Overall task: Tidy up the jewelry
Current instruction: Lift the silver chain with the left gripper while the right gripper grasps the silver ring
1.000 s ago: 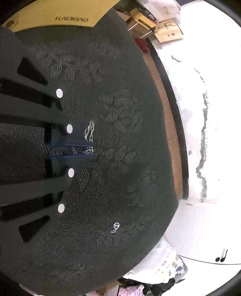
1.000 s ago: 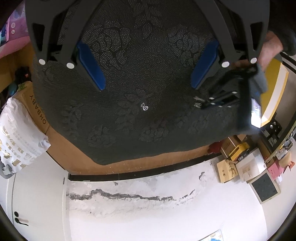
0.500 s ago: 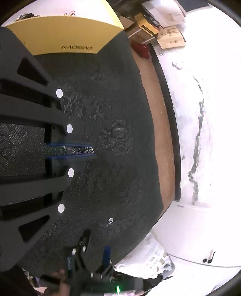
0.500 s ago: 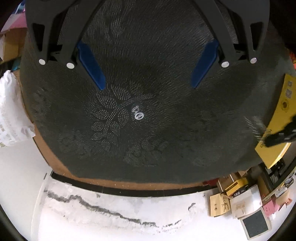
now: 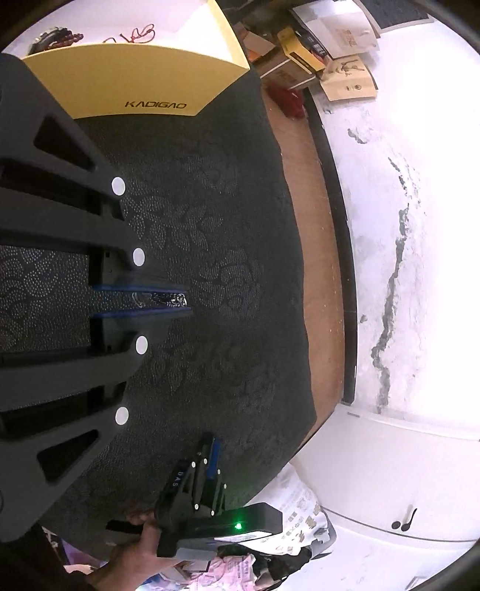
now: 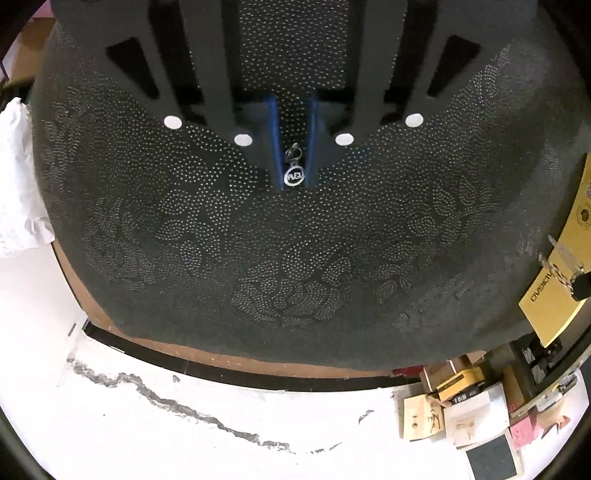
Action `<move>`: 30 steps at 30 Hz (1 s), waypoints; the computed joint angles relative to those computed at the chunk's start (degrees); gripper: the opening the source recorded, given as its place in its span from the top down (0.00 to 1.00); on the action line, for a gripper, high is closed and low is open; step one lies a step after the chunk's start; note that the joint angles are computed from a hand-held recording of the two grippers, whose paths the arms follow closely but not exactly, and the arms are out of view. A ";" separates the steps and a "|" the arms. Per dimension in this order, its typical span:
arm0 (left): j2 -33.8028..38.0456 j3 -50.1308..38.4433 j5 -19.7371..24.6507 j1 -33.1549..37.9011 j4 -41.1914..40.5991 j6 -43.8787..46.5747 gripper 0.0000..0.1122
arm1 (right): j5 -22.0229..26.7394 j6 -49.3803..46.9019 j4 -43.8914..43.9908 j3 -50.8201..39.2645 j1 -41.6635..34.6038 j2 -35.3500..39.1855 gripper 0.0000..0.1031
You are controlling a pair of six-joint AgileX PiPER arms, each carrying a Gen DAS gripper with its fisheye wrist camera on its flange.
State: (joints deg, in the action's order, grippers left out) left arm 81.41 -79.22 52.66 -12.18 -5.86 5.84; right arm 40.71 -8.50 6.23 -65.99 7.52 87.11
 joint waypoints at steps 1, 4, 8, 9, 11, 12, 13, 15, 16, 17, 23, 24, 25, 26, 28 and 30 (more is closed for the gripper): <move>-0.10 0.04 0.08 0.04 0.21 -0.22 0.94 | 0.81 0.30 0.37 -0.68 -0.05 0.35 0.90; -0.02 -0.73 1.31 1.17 0.72 -0.78 0.94 | 3.10 1.76 1.11 -2.93 -0.08 0.66 0.92; 0.04 -2.26 2.46 1.98 1.54 -1.74 0.94 | 5.78 5.68 -1.73 -6.30 2.88 -0.78 0.92; -0.09 -2.58 2.88 2.36 1.51 -1.71 0.94 | 6.52 6.00 -1.30 -7.26 3.10 -0.96 0.92; -0.26 -3.70 4.14 2.78 1.99 -2.20 0.94 | 9.09 8.79 -1.71 -10.58 5.06 -1.21 0.92; -0.37 -4.13 4.84 3.19 1.93 -2.08 0.94 | 10.71 10.57 -2.21 -12.48 6.37 -1.22 0.92; -0.64 -4.91 5.84 3.81 1.53 -1.90 0.94 | 11.68 11.48 -2.15 -13.68 7.29 -1.42 0.92; -1.23 -5.86 6.90 4.53 2.10 -1.93 0.94 | 14.16 15.21 -4.31 -17.19 10.44 -1.12 0.92; -1.76 -6.43 7.50 5.40 2.09 -1.71 0.94 | 15.43 16.80 -4.97 -19.73 12.43 -0.82 0.92; -2.09 -6.99 8.14 6.31 1.98 -1.47 0.94 | 16.18 18.26 -5.65 -21.67 14.30 -0.63 0.92; -4.98 -8.57 11.29 15.82 -1.07 2.99 0.94 | 20.59 24.51 -10.01 -34.21 26.60 3.62 0.92; -5.18 -8.92 11.92 18.16 -2.00 4.29 0.94 | 21.64 25.45 -10.93 -37.12 28.94 5.32 0.92; -5.60 -8.88 12.36 20.34 -3.05 5.52 0.94 | 22.31 26.26 -11.65 -39.20 30.75 6.64 0.92; -5.87 -9.15 13.04 23.54 -4.53 7.39 0.94 | 23.17 26.63 -11.79 -42.20 32.59 8.57 0.92; -6.41 -9.17 13.94 29.63 -7.48 11.30 0.94 | 25.06 27.33 -12.52 -48.20 36.01 12.63 0.92; -6.24 -9.77 14.91 34.67 -9.94 14.45 0.94 | 27.82 27.45 -12.81 -56.16 39.32 17.87 0.92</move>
